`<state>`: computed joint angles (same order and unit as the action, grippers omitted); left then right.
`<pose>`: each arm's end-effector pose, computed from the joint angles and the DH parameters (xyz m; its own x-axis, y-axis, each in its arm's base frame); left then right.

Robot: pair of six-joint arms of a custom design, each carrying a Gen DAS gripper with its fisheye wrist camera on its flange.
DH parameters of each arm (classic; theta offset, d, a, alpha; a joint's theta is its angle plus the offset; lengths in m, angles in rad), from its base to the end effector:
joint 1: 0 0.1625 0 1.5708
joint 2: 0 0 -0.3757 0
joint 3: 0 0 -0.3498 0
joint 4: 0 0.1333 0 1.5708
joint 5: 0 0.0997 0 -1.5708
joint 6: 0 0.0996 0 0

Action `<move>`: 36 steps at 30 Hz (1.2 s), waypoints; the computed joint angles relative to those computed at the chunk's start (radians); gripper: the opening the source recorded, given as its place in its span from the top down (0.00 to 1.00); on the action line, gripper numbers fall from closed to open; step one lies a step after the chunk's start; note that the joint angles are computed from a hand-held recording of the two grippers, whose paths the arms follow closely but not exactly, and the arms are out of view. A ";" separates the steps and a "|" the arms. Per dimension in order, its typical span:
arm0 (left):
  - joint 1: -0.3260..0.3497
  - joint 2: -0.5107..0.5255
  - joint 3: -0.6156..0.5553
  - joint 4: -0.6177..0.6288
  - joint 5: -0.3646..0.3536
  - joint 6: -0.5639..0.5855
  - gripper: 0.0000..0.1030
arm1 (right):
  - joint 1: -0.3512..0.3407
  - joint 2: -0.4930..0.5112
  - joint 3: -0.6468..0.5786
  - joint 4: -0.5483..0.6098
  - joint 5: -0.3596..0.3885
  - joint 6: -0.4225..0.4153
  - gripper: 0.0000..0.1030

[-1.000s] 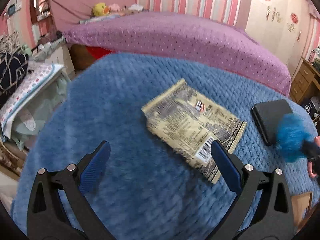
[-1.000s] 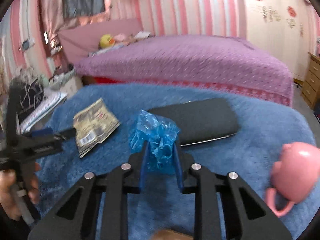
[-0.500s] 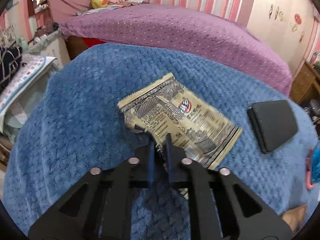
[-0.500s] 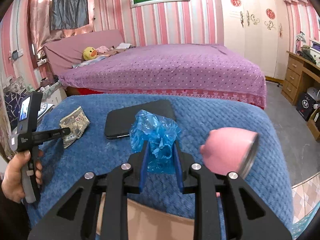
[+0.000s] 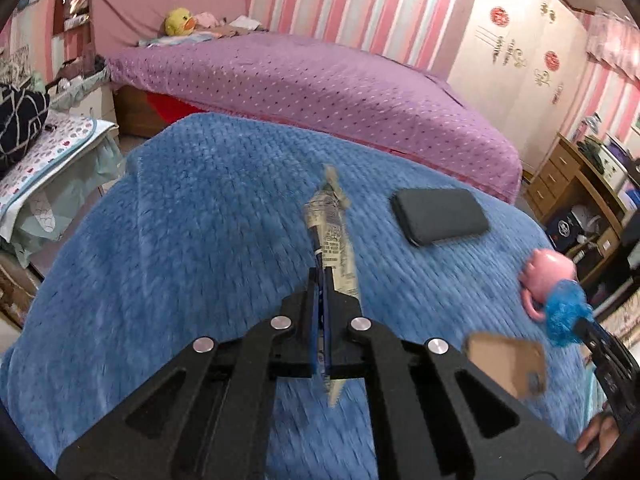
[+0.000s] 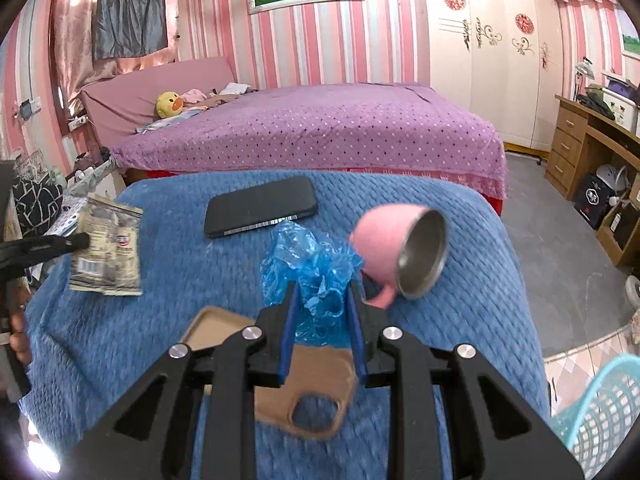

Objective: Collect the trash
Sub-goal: 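Carry the wrapper and blue bag in both tools over the basket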

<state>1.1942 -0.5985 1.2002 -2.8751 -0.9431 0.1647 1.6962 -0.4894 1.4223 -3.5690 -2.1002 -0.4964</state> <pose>-0.0890 -0.7465 0.1791 -0.8341 0.0619 -0.5481 0.4231 0.7091 -0.5640 0.1653 -0.6478 0.1037 -0.7727 0.0617 0.6317 -0.4874 0.5798 -0.6529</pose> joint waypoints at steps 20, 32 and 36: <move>-0.181 -0.202 0.469 -0.161 -0.009 -0.008 1.00 | 0.007 -0.160 0.343 -0.229 -0.061 0.012 0.77; -0.304 -0.132 0.497 -0.203 -0.036 -0.015 1.00 | -0.055 -0.344 0.573 -0.387 -0.065 -0.006 0.77; -0.348 -0.075 0.476 -0.192 -0.077 -0.021 1.00 | -0.109 -0.430 0.670 -0.458 -0.074 -0.017 0.77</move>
